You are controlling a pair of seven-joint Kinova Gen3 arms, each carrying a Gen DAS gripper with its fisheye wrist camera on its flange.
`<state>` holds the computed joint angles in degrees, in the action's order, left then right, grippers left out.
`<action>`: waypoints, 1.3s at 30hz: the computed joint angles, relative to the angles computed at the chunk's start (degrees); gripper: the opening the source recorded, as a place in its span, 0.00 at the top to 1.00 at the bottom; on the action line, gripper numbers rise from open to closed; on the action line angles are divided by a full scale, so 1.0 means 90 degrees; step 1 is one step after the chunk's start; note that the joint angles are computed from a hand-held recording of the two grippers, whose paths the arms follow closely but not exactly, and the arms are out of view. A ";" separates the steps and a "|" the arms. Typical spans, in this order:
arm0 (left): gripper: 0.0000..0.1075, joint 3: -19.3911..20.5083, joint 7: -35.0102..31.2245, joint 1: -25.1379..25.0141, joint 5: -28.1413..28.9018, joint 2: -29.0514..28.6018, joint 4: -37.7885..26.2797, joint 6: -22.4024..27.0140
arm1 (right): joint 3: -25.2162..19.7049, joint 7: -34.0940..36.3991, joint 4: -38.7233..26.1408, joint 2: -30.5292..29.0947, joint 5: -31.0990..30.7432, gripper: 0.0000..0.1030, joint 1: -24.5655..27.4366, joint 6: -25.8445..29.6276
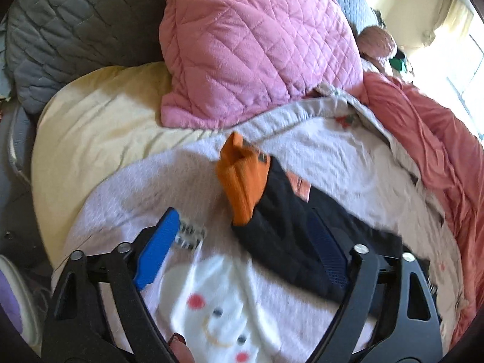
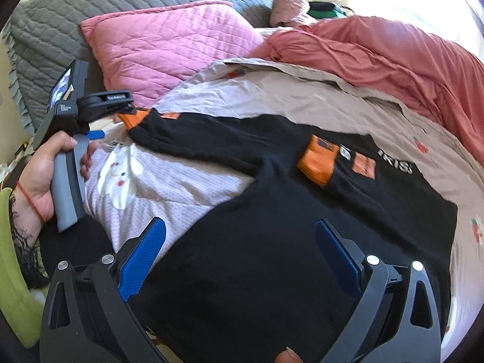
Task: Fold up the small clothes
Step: 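Move the left tool to the other sleeve and grasp its orange cuff, then fold the held sleeve across the shirt back toward the right tool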
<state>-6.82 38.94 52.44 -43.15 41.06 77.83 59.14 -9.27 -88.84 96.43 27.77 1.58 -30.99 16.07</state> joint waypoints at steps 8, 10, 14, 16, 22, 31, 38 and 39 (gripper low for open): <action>0.84 -0.0960 -0.1088 -0.0032 0.1273 0.0360 -0.0260 -0.0538 | 0.0327 -0.0404 0.0148 -0.0068 -0.0003 0.05 0.0067 -0.0007; 0.96 -0.1364 -0.1383 0.0152 0.1628 0.0408 -0.0204 -0.0802 | 0.0442 -0.0530 0.0173 -0.0086 0.0051 0.05 0.0036 -0.0032; 0.98 -0.1945 -0.1399 0.0764 0.1375 0.0399 -0.0123 -0.1005 | 0.0533 -0.0710 0.0234 -0.0138 0.0131 0.05 0.0080 -0.0087; 0.98 -0.2151 -0.1378 0.1081 0.1106 0.0384 -0.0139 -0.1091 | 0.0583 -0.0797 0.0284 -0.0168 0.0158 0.05 0.0117 -0.0112; 0.98 -0.2354 -0.1340 0.1669 0.0333 0.0459 -0.0594 -0.1420 | 0.0472 -0.0891 0.0357 -0.0209 0.0009 0.05 0.0574 -0.0016; 0.98 -0.0083 -0.3557 0.0433 0.0133 0.1513 -0.3242 -0.1786 | 0.0870 -0.1361 0.0618 -0.0419 -0.0044 0.05 0.1021 -0.0107; 0.96 0.1961 -0.5368 -0.0261 -0.0168 0.2629 -0.4902 -0.1361 | 0.1065 -0.1741 0.0665 -0.0471 0.0063 0.05 0.1257 -0.0081; 0.96 0.2181 -0.5534 -0.0352 -0.0219 0.2669 -0.4869 -0.1437 | 0.1080 -0.1795 0.0637 -0.0446 0.0076 0.05 0.1265 -0.0044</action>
<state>12.80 -10.86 49.27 -45.12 65.08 34.01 46.21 0.45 -104.99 102.17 23.76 2.26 -19.60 15.68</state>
